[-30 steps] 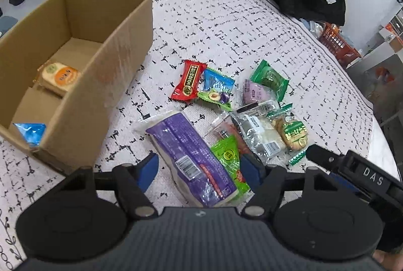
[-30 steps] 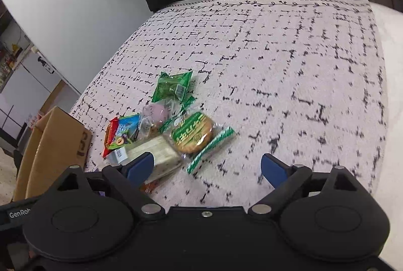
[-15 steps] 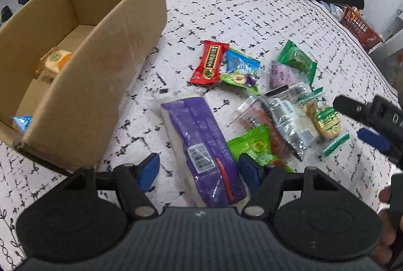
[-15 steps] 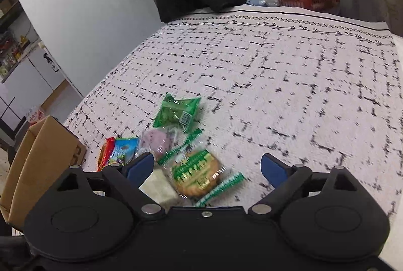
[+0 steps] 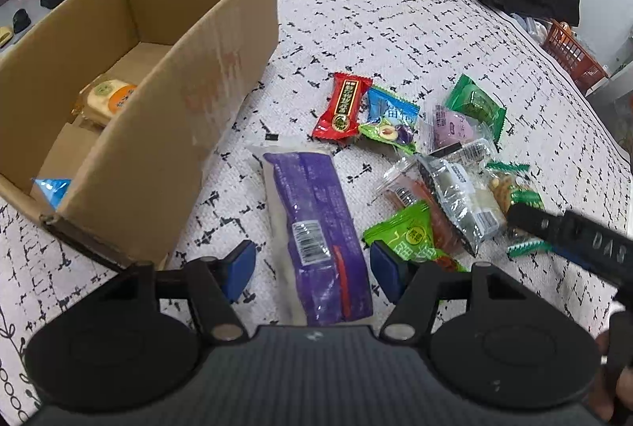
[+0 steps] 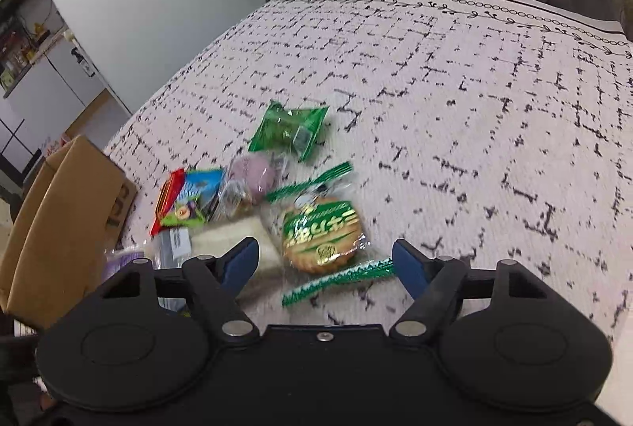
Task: Organize snacks
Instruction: 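Grasp the purple bar with the left tool while the right tool grasps the green biscuit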
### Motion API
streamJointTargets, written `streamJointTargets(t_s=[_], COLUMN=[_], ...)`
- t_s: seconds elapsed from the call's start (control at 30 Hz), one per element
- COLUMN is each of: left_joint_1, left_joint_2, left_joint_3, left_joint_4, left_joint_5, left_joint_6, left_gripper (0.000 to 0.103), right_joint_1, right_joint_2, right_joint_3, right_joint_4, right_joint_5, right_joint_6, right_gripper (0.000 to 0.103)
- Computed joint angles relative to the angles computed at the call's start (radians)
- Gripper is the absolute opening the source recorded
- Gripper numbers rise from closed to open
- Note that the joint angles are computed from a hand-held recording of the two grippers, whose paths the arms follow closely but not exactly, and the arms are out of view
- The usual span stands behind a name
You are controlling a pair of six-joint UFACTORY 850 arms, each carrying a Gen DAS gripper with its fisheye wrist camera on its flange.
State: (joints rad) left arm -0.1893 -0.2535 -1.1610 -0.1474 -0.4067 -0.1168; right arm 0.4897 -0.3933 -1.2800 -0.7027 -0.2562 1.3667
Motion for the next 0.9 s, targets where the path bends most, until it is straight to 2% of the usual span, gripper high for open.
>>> streamJointTargets(t_s=[0.17,0.3,0.43,0.57,0.77,0.9], left_joint_1=[-0.011,-0.019,-0.021,-0.022,-0.006,0.003], left_joint_2=[-0.013,-0.018,-0.026,-0.025,-0.006,0.013], left_joint_3=[-0.006,-0.007,-0.015,-0.011,0.01,0.021], left_joint_4=[0.02,0.057,0.085,0.091,-0.063,-0.129], left_joint_5=[0.006,0.018,0.015,0.021,0.024,0.014], left_joint_6=[-0.023,-0.055,-0.074,-0.073,0.078,0.136], left_gripper=[0.064,0.063,0.052,0.047,0.037,0.036], right_joint_1=[0.028,0.027,0.026,0.031,0.053,0.053], right_joint_2=[-0.017,-0.04,-0.055,-0.062,-0.067,-0.047], right_joint_3=[-0.022,-0.043,-0.056,-0.06,-0.063,-0.05], right_joint_4=[-0.111,-0.182,-0.219,-0.246,-0.278,-0.236], right_joint_5=[-0.078,-0.094,-0.102,-0.117,-0.192,-0.179], right_joint_6=[0.037,0.066,0.072,0.077,0.045,0.022], right_gripper=[0.073,0.073,0.073,0.073,0.061,0.05])
